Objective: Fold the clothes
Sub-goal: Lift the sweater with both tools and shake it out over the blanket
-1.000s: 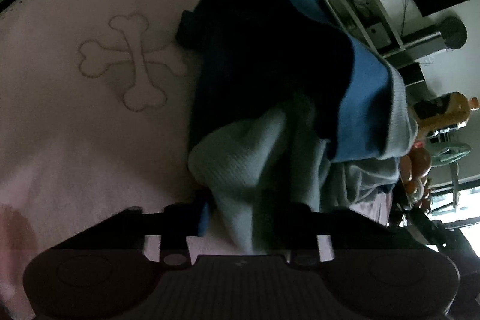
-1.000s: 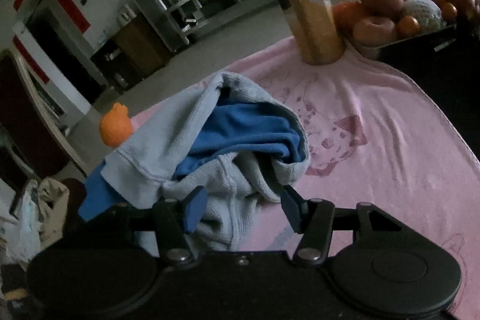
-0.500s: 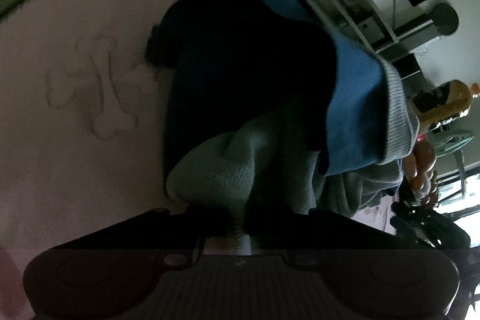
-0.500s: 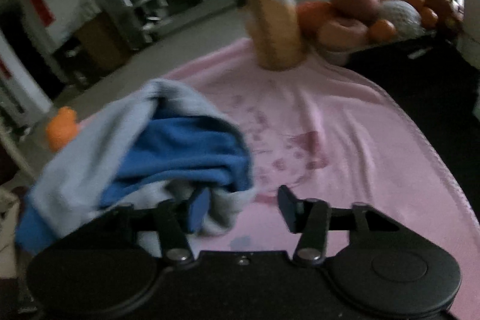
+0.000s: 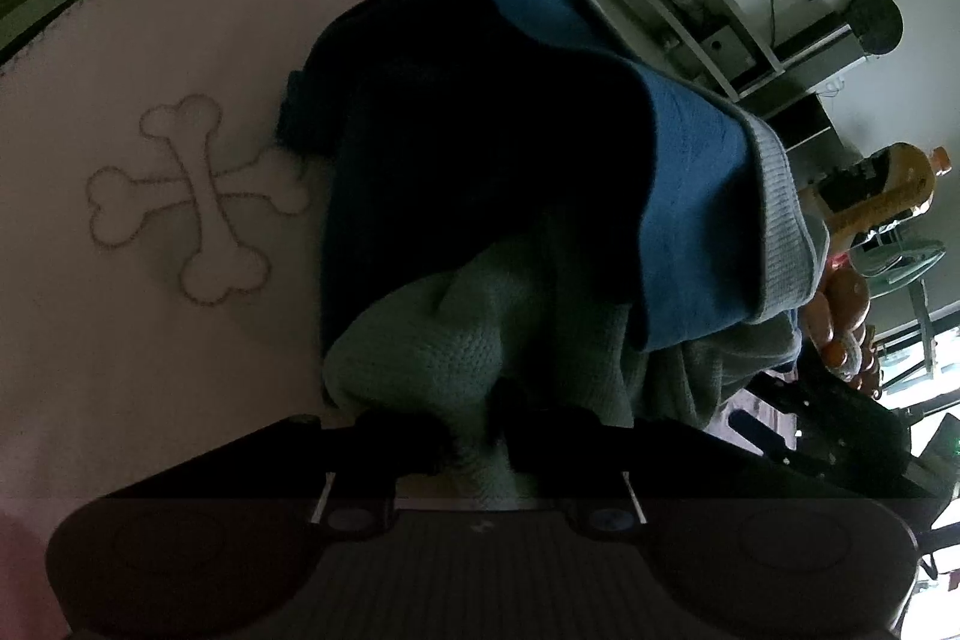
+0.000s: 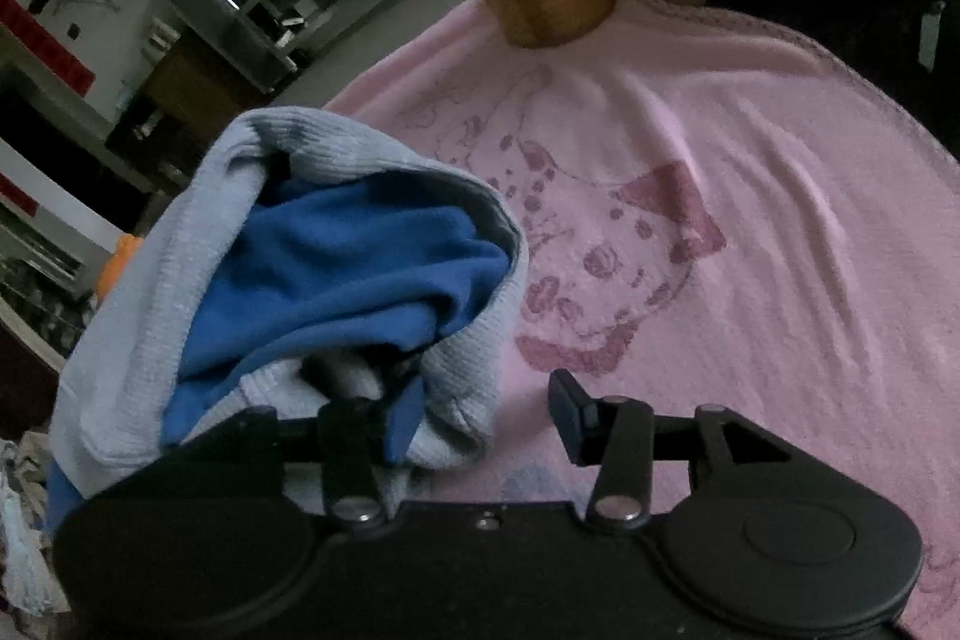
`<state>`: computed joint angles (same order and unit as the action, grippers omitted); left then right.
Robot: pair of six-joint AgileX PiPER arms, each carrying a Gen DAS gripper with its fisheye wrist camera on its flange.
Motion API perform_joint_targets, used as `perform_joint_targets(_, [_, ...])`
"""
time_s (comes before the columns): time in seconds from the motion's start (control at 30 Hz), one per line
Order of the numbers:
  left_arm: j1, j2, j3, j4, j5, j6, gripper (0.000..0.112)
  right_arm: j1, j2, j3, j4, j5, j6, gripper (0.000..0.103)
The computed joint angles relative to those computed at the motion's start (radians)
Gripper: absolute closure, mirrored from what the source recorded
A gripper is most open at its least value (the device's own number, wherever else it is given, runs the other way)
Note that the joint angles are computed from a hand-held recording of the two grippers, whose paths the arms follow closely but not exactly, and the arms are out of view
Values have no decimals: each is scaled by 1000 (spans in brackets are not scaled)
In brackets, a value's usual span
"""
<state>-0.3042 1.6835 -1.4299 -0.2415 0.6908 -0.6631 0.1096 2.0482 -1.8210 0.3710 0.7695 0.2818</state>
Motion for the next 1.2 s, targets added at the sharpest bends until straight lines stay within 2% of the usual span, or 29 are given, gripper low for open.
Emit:
perform_joint_targets(0.07, [3, -4, 13, -13, -11, 14, 96, 11, -16, -11, -42, 40, 53, 58])
perform_joint_targets(0.2, [4, -6, 23, -17, -16, 26, 95, 23, -18, 12, -47, 22, -3, 54])
perform_joint_targets(0.3, [6, -17, 40, -2, -24, 22, 95, 28, -13, 47, -65, -84, 43, 54])
perform_joint_targets(0.33, [5, -17, 41, 6, -27, 14, 96, 28, -10, 52, -72, -108, 64, 57])
perform_joint_targets(0.37, [0, -19, 43, 27, -32, -8, 97, 26, -18, 71, -86, -133, 93, 68])
perform_joint_targets(0.4, [-5, -20, 44, 49, -36, -31, 97, 25, -26, 90, -101, -157, 123, 74])
perform_joint_targets(0.5, [-22, -15, 37, 97, -41, -70, 99, 13, -44, 141, -118, -221, 182, 76])
perform_joint_targets(0.53, [-28, -12, 34, 111, -41, -79, 99, 4, -39, 135, -62, -211, 135, 71])
perform_joint_targets(0.57, [-33, -8, 28, 124, -40, -88, 99, -9, -34, 137, 17, -207, 57, 60])
perform_joint_targets(0.6, [-36, -2, 22, 131, -38, -90, 98, -10, -29, 137, 57, -215, 13, 54])
perform_joint_targets(0.63, [-35, -2, 24, 132, -39, -86, 98, -3, -23, 131, 56, -222, 4, 47])
perform_joint_targets(0.7, [-29, -14, 49, 129, -50, -74, 99, 29, -18, 126, -65, -251, 70, 47])
perform_joint_targets(0.73, [-25, -49, 88, 124, -49, -60, 105, 50, -14, 116, -165, -254, 141, 59])
perform_joint_targets(0.77, [-24, -56, 87, 125, -49, -46, 105, 65, -6, 97, -265, -231, 189, 82])
perform_joint_targets(0.8, [-23, -60, 77, 128, -38, -35, 107, 78, 5, 67, -343, -193, 227, 82])
perform_joint_targets(0.87, [-15, -88, 43, 130, -8, -6, 108, 83, 12, 20, -379, -130, 307, 84])
perform_joint_targets(0.9, [-9, -106, 18, 129, 10, 12, 108, 70, -6, 16, -337, -114, 331, 85])
perform_joint_targets(0.97, [6, -138, -43, 125, 52, 45, 109, 20, -78, 45, -155, -111, 301, 85])
perform_joint_targets(1.03, [37, -167, -161, 130, 131, 62, 109, -26, -144, 41, -31, -84, 261, 86])
perform_joint_targets(1.13, [76, -155, -408, 136, 259, 61, 109, -122, -267, 19, 154, -10, 197, 86])
perform_joint_targets(1.2, [78, -130, -608, 164, 318, 35, 109, -173, -370, 8, 225, 25, 162, 86])
